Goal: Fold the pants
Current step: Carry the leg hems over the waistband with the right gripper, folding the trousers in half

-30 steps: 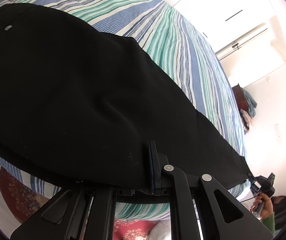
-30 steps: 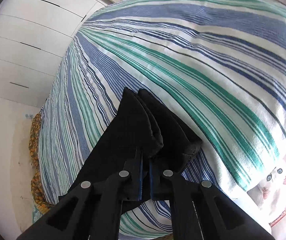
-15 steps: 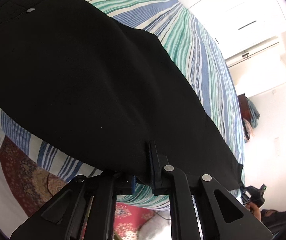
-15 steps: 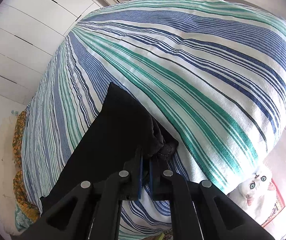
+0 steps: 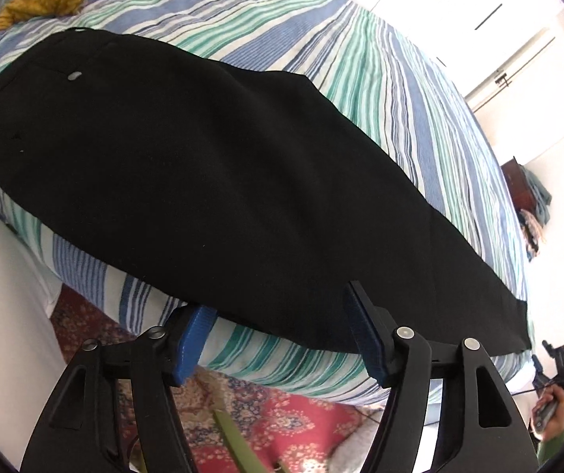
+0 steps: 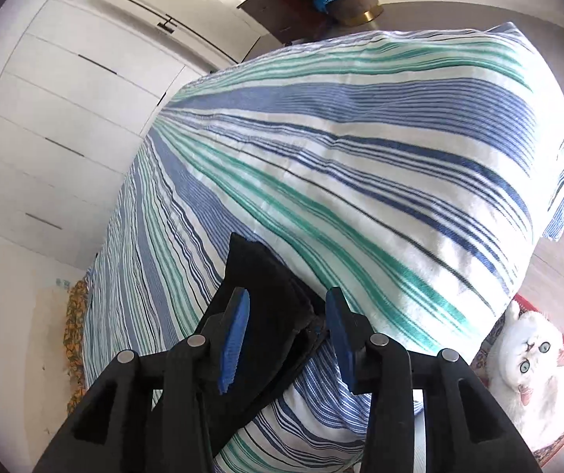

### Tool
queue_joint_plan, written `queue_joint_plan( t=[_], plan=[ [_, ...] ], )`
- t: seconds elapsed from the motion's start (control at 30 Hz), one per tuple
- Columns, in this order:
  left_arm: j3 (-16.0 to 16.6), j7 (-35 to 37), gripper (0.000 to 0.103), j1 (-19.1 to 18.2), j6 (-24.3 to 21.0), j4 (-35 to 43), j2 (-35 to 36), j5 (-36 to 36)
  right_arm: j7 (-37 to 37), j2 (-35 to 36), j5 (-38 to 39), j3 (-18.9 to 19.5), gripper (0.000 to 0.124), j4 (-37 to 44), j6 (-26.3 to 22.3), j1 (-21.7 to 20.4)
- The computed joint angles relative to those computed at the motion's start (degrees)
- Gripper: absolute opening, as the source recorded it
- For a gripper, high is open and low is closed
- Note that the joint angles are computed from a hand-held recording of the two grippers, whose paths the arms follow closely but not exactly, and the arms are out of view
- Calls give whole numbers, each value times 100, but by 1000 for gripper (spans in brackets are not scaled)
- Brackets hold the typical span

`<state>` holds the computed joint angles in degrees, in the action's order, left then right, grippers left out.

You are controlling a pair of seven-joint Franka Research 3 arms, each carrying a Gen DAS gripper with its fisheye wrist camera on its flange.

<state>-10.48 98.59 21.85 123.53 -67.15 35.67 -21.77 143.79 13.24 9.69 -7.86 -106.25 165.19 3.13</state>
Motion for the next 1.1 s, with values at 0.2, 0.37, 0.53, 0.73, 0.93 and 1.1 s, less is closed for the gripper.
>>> queue_joint_plan(
  t=[0.2, 0.37, 0.53, 0.73, 0.93, 1.1],
  plan=[
    [64, -156, 68, 98, 143, -422, -282, -154, -2154, 123, 2482, 950, 41, 358, -675, -758],
    [135, -283, 68, 119, 293, -653, -417, -181, -1383, 549, 2193, 554, 45, 830, -1414, -480],
    [149, -346, 68, 104, 243, -705, -458, -157, -2271, 786, 3287, 971, 51, 886, -811, -802],
    [147, -420, 68, 65, 293, -701, -472, -151, -2918, 979, 2642, 762, 15, 1574, -1751, -750],
    [143, -454, 68, 4, 209, -566, -393, -31, -3411, 1292, 2438, 767, 24, 2248, -2709, -916],
    [173, -410, 68, -89, 266, -590, -427, 163, -3651, 1510, 2504, 794, 49, 2507, -2914, -1023]
  ],
)
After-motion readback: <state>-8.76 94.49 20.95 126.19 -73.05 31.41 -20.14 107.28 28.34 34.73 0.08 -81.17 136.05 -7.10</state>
